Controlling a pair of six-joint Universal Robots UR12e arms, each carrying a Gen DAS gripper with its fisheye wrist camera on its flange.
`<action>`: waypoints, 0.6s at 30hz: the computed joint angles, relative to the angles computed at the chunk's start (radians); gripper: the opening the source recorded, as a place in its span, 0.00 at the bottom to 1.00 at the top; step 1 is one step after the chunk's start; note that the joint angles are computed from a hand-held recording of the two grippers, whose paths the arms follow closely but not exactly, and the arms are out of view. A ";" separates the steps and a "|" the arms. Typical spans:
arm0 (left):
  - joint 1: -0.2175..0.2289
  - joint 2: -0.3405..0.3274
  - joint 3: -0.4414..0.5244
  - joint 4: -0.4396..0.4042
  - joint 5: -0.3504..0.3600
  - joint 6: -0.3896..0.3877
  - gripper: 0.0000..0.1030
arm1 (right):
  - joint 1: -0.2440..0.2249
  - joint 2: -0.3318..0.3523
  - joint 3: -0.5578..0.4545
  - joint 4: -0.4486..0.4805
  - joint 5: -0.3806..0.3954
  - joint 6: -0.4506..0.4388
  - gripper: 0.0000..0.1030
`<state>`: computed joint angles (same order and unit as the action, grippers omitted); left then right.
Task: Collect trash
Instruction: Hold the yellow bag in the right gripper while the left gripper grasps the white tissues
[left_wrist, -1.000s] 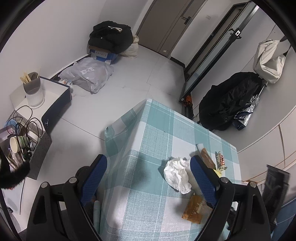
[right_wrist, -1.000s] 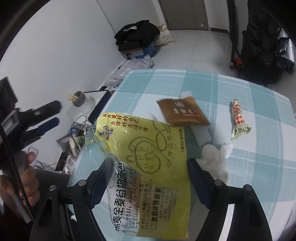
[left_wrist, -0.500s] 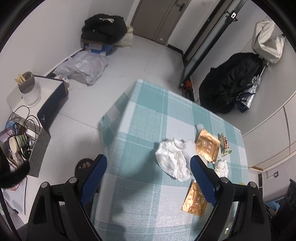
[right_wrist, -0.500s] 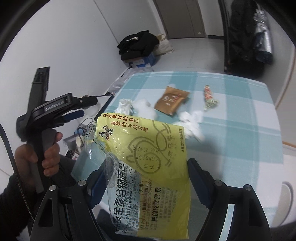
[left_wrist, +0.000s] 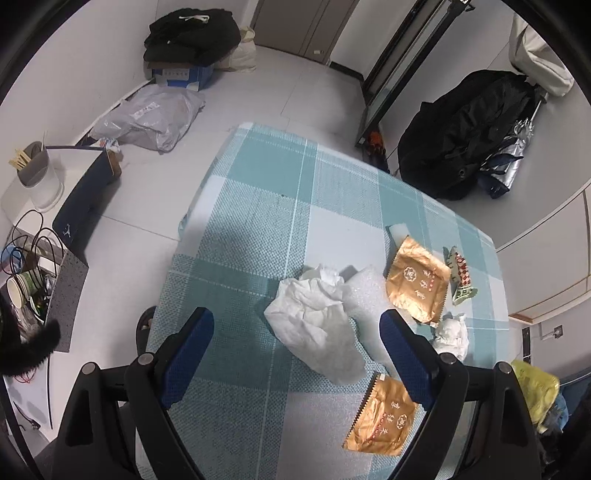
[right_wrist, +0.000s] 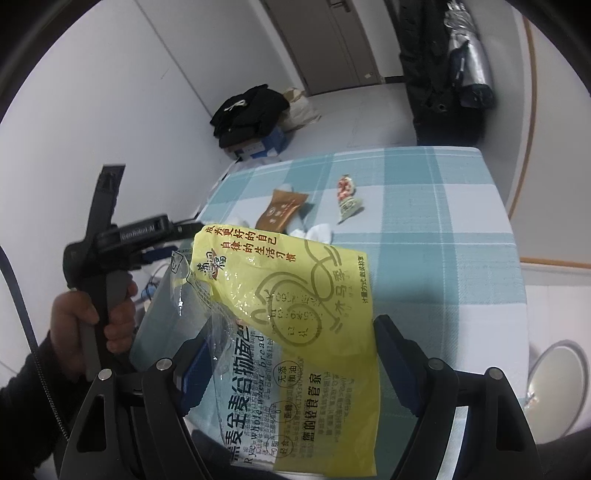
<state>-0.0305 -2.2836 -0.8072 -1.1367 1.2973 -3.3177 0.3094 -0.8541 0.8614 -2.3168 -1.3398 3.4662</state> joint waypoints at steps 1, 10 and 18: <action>0.000 0.000 0.000 -0.002 0.007 0.002 0.87 | -0.002 -0.003 0.008 -0.011 0.004 0.004 0.78; -0.015 -0.012 0.016 -0.002 0.074 0.025 0.85 | -0.015 0.003 0.017 -0.057 0.041 0.020 0.78; -0.028 -0.017 0.027 -0.020 0.138 0.103 0.72 | -0.022 0.003 0.025 -0.069 0.066 0.044 0.79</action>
